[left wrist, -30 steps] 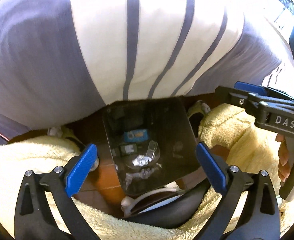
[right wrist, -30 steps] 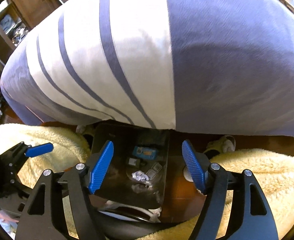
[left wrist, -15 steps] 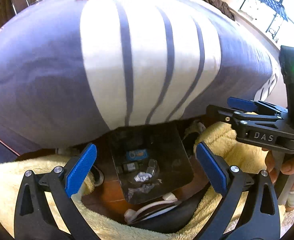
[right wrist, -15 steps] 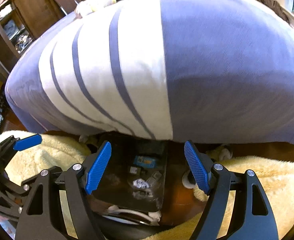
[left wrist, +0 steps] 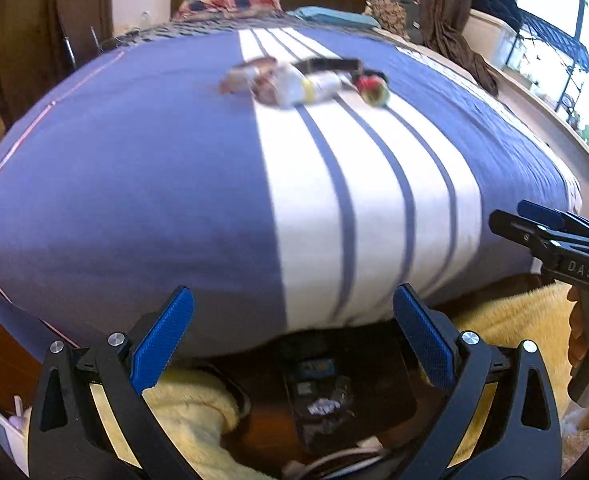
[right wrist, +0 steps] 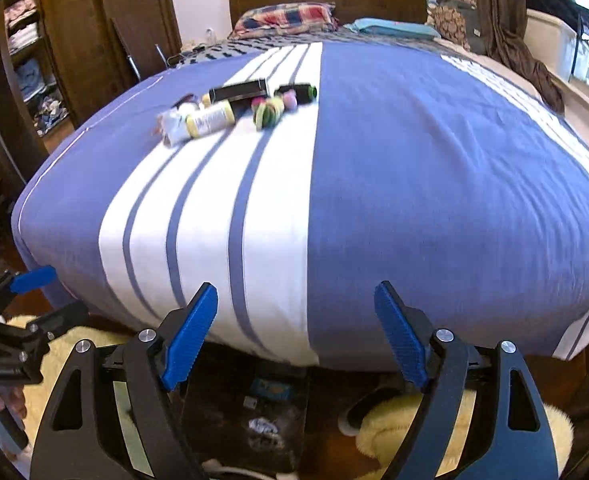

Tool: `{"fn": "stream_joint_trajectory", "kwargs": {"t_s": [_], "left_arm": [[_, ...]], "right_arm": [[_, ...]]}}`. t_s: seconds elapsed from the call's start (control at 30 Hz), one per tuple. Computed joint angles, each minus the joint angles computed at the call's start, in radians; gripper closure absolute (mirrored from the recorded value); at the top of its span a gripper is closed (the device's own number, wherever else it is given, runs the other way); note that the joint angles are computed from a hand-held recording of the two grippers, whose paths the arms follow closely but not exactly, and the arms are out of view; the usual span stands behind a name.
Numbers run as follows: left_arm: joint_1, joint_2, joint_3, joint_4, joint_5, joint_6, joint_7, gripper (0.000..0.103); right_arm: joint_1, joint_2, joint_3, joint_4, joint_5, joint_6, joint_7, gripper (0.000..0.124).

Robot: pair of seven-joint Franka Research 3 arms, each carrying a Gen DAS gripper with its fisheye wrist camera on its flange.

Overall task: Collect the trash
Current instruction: 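Raise both grippers back over the bed, then grasp the pink-green fuzzy toy with the right gripper while the left grasps the white tissue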

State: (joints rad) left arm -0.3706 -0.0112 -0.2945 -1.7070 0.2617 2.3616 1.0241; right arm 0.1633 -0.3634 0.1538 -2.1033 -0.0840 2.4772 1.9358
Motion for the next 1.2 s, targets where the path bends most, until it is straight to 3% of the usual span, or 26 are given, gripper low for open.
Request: {"fn": "stream_joint_trajectory", "kwargs": {"t_s": [0.33, 0.7, 1.0, 1.13, 1.2], "left_arm": [[0.022, 0.101, 0.027, 0.143, 0.065, -0.026, -0.018, 0.008], [0.021, 0.249, 0.046, 0.322, 0.038, -0.065, 0.033, 0.008], [0.0, 0.41, 0.048, 0.534, -0.021, -0.07, 0.129, 0.009], [-0.027, 0.491, 0.061, 0.661, -0.031, -0.11, 0.156, 0.009], [-0.036, 0.512, 0.072, 0.696, -0.031, -0.118, 0.149, 0.012]], "right_arm": [[0.001, 0.124, -0.009, 0.14, -0.045, -0.004, 0.017, 0.042], [0.067, 0.373, -0.063, 0.399, -0.069, -0.031, 0.008, 0.042], [0.112, 0.541, -0.123, 0.611, -0.029, -0.081, -0.031, 0.074], [0.122, 0.564, -0.144, 0.63, -0.044, -0.067, -0.022, 0.101], [0.118, 0.554, -0.144, 0.609, -0.027, -0.045, -0.043, 0.102]]}}
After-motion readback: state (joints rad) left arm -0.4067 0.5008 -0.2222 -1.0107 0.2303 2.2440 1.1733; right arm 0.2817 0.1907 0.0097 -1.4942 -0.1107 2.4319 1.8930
